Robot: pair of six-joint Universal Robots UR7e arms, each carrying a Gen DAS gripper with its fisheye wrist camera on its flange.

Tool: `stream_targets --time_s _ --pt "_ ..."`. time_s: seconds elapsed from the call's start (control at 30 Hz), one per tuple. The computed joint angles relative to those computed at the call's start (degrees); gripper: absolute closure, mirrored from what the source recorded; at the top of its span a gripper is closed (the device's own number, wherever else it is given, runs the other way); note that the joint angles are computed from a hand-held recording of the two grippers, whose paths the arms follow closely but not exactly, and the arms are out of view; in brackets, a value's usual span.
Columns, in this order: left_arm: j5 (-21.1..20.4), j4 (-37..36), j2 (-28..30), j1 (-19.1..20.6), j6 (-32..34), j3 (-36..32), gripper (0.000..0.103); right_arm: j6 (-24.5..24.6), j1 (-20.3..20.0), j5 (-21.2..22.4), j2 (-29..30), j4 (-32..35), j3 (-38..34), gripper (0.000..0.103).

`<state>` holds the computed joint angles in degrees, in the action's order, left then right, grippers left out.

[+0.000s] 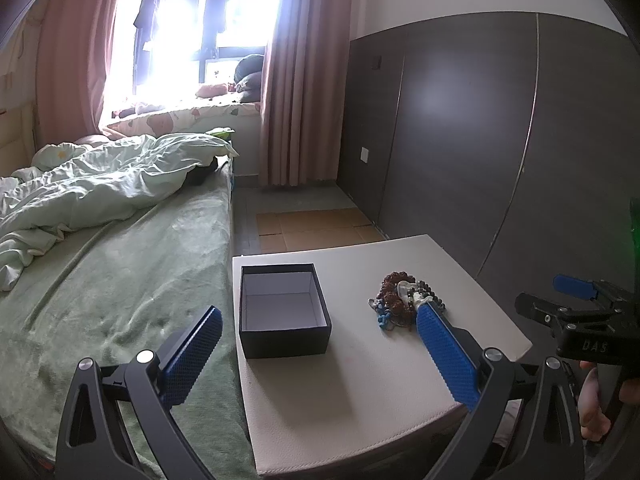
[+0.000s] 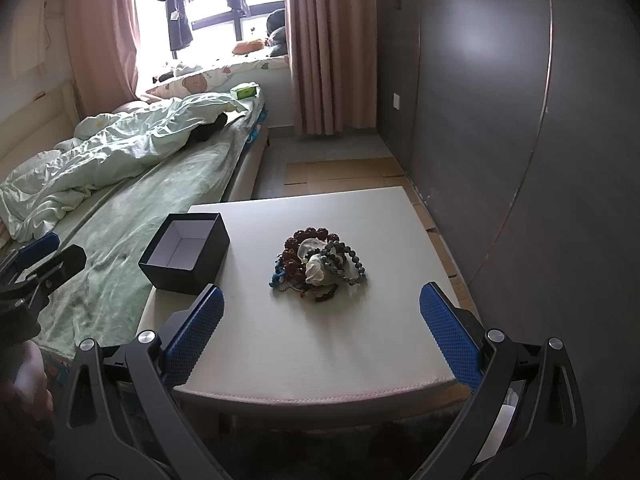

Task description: Organize jewelry

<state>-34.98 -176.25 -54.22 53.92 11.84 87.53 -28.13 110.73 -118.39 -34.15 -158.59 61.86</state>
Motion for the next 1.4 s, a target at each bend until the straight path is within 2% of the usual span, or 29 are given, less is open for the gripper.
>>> stream_targets --time_s 0.4,0.53,0.57,0.63,0.83,1.0,1.17,1.33,1.4 --pt "-3.6 5.2 2.8 1.9 -3.1 -5.2 0.008 5.2 -0.9 -2.1 3.2 5.8 -6.4 0.005" --pt "-6.4 6.5 4.3 2.9 -4.0 -7.6 0.008 10.5 -2.0 -3.8 5.0 10.1 -10.4 0.006" --pt "-6.9 6.9 4.7 3.0 -4.1 -8.2 0.009 11.9 -2.3 -3.4 5.2 11.8 -11.3 0.007" --pt "-8.5 7.8 5.4 3.4 -4.2 -9.3 0.011 15.1 -3.2 -1.9 5.6 15.3 -13.1 0.025" --pt "-12.9 13.5 7.6 5.0 -7.4 -13.4 0.027 22.7 -5.0 2.1 6.3 22.9 -16.9 0.042" --pt "-15.4 16.8 9.9 6.1 -8.9 -16.6 0.035 27.8 -6.2 5.9 7.9 28.3 -21.0 0.052" --pt "-18.0 20.7 12.0 7.3 -10.5 -20.3 0.046 33.7 -7.7 9.3 10.4 33.7 -26.2 0.058" --pt "-19.6 23.5 14.7 8.5 -11.4 -24.7 0.047 39.5 -9.3 13.9 13.6 39.1 -32.6 0.063" --pt "-20.6 24.6 15.7 9.1 -11.7 -26.3 0.049 41.3 -9.8 14.4 15.5 41.2 -36.0 0.065"
